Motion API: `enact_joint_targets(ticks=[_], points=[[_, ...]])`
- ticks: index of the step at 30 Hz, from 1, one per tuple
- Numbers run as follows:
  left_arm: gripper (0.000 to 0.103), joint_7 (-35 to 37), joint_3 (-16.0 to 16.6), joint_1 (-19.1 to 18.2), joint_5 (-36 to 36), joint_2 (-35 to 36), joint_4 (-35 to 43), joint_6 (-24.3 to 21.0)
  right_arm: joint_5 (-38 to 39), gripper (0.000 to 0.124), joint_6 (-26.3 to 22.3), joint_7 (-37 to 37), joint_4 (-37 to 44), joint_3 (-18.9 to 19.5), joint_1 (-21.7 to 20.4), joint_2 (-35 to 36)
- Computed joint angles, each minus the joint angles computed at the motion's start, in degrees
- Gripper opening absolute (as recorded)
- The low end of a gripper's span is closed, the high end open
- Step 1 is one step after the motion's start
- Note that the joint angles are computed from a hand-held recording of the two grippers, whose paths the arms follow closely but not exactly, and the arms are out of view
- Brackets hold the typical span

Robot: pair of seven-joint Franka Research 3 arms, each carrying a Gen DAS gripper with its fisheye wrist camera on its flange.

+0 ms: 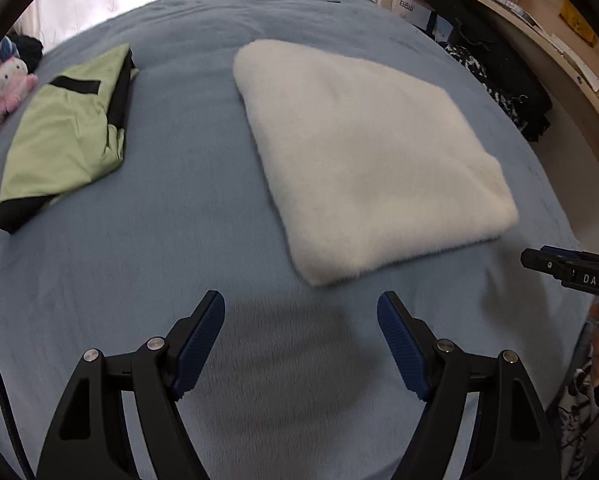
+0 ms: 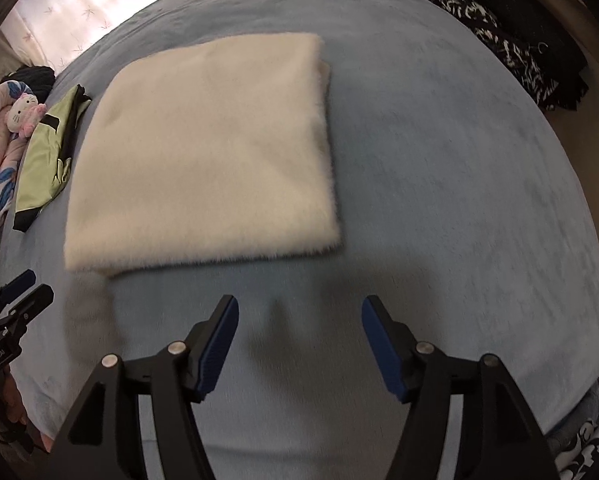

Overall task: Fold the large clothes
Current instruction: 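Grasp the folded cardigan with both tools and lift it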

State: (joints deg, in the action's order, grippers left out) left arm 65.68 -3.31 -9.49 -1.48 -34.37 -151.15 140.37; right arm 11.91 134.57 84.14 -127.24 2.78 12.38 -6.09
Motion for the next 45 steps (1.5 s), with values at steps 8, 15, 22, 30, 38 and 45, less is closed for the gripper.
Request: enact_joint_targets(ticks=[8, 15, 22, 30, 38, 45], points=[[0.078, 5.14, 4.22, -1.45, -6.47, -0.72, 3.26, -4.36, 7.48, 0.068, -4.02, -4.00, 3.80, -1.87, -0.96, -1.44], [0.081, 8.19, 5.64, -0.32, -12.15, 1.96, 8.43, -2.86, 12.52, 0.077, -6.60, -6.93, 10.42, -2.51, -1.86, 1.20], [0.099, 16.63, 8.78, -1.89, -22.42, 10.10, 13.03, 0.87, 21.27, 0.091, -10.88, -12.19, 18.94, -2.70, -3.40, 10.12], [0.099, 25.15, 7.69, 0.40, -34.49, 21.94, 16.20, 3.50, 26.41, 0.091, -15.62, -15.75, 29.72, -1.13, -7.02, 25.94], [0.100, 34.14, 3.62, 4.68, -43.79, 29.48, 17.98, 5.80, 33.00, 0.091, -21.22, -24.86, 36.44, 3.27, -11.13, 35.88], [0.103, 44.72, -0.02, 8.72, -55.22, 34.22, 20.09, 6.54, 37.37, 0.093, -21.20, -30.09, 39.45, 5.41, -10.46, 40.44]])
